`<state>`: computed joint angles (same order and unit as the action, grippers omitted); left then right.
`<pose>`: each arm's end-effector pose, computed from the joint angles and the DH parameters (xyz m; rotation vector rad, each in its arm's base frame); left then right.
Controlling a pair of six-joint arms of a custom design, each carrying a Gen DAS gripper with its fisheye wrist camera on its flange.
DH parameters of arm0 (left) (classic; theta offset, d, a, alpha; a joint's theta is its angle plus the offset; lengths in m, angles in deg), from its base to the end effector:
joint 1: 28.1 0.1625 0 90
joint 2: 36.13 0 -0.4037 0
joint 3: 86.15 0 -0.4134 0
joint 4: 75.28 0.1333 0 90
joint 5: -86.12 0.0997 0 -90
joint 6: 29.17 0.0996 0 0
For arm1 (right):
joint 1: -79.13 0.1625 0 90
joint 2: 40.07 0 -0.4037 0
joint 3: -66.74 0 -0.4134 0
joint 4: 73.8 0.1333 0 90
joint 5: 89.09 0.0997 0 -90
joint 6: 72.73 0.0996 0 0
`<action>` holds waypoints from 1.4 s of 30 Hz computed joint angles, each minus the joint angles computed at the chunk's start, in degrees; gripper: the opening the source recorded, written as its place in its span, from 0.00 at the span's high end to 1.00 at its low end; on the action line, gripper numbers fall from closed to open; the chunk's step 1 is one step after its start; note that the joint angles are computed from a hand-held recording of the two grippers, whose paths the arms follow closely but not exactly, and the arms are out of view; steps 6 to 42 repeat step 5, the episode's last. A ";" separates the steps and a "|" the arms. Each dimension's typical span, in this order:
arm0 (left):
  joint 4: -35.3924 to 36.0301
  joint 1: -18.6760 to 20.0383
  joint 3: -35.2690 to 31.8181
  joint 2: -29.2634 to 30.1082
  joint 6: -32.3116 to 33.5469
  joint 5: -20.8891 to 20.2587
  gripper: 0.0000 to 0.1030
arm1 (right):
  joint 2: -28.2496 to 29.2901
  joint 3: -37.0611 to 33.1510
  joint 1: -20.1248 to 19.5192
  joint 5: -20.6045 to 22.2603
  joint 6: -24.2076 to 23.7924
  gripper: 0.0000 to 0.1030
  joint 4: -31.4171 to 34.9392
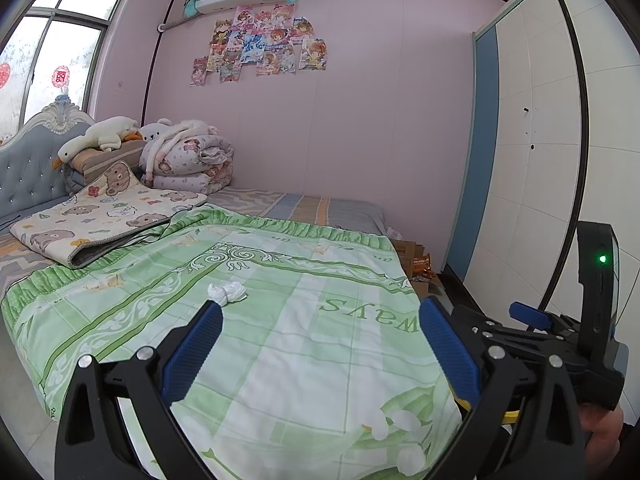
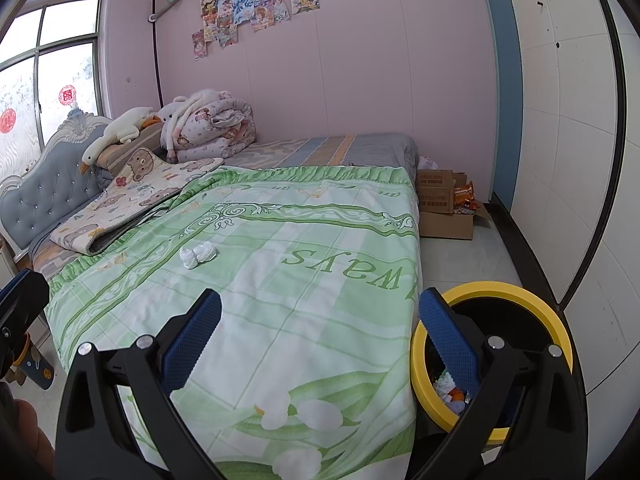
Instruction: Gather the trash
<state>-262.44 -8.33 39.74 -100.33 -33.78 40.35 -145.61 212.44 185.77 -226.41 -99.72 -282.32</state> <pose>-0.3966 -0.3580 0.1617 1.1198 2.3578 -1.2966 0.1418 -0.2645 0.3689 0.0733 -1.9403 1.4119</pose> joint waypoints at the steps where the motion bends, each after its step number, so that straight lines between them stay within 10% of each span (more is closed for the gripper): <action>1: 0.16 0.02 -0.11 0.05 -0.09 -0.03 0.08 | 0.13 0.06 0.07 -0.10 0.11 0.08 -0.14; 42: 0.50 0.08 -0.24 0.04 -0.23 -0.16 0.08 | -0.18 -0.12 -0.09 0.13 -0.01 0.08 0.33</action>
